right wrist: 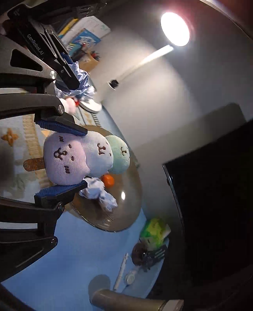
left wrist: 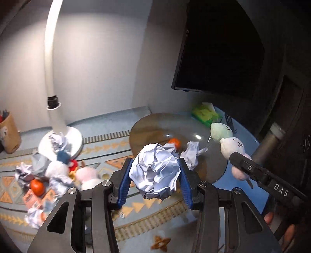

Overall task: Organize objects
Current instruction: 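Carry the paper ball and plush stack into the bowl and release both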

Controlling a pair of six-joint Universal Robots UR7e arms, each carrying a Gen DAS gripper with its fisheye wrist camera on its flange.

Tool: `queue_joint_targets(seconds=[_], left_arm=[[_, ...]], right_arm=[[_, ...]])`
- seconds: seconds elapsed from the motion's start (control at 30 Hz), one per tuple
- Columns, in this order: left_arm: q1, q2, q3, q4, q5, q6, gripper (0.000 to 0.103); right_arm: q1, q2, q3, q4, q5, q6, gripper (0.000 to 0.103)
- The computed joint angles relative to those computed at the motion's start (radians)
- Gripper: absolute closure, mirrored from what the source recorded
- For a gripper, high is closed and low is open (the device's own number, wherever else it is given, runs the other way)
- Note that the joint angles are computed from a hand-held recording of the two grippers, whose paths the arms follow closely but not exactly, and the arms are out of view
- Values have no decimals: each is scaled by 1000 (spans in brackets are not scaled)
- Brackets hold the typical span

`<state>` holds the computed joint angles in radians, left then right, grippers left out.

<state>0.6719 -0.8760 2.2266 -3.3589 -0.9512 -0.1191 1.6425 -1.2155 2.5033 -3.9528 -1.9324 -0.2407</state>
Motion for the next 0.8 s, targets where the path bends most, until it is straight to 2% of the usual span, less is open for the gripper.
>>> queue_joint_targets(seconds=[0.07,0.23,0.27,0.3,0.33,0.37,0.53,0.67,0.73,0.8], left_arm=[[33,55,-76,0,-47,16,61],[72,163,-199,20,-85,32,54],[78,175,-215,42,-89,27,50],[79,185,-227,71,-77,19,44],[79,192,-233,90,-68,13,37],[80,192,-228,95,-62,6,27],[73,117,-119,44,-75,-23,26],[0,21,47,-76,31,-24,25],[-48,-33,133,-130,102,-13,17],[-86,-100,221,-173,140,2,17]], right_arm=[[-19,-8,-41,38,-2,6,57],[-49,6,-113,94,-9,-2,56],[-58,11,-121,100,-2,3,53],[-66,14,-131,120,0,7,40],[-70,15,-138,139,-6,13,35],[-79,13,-136,148,0,16,34],[-88,-9,-78,124,24,16,34],[-41,7,-32,69,15,-9,34],[0,26,-19,66,7,-28,34],[47,57,-9,60,4,-44,34]])
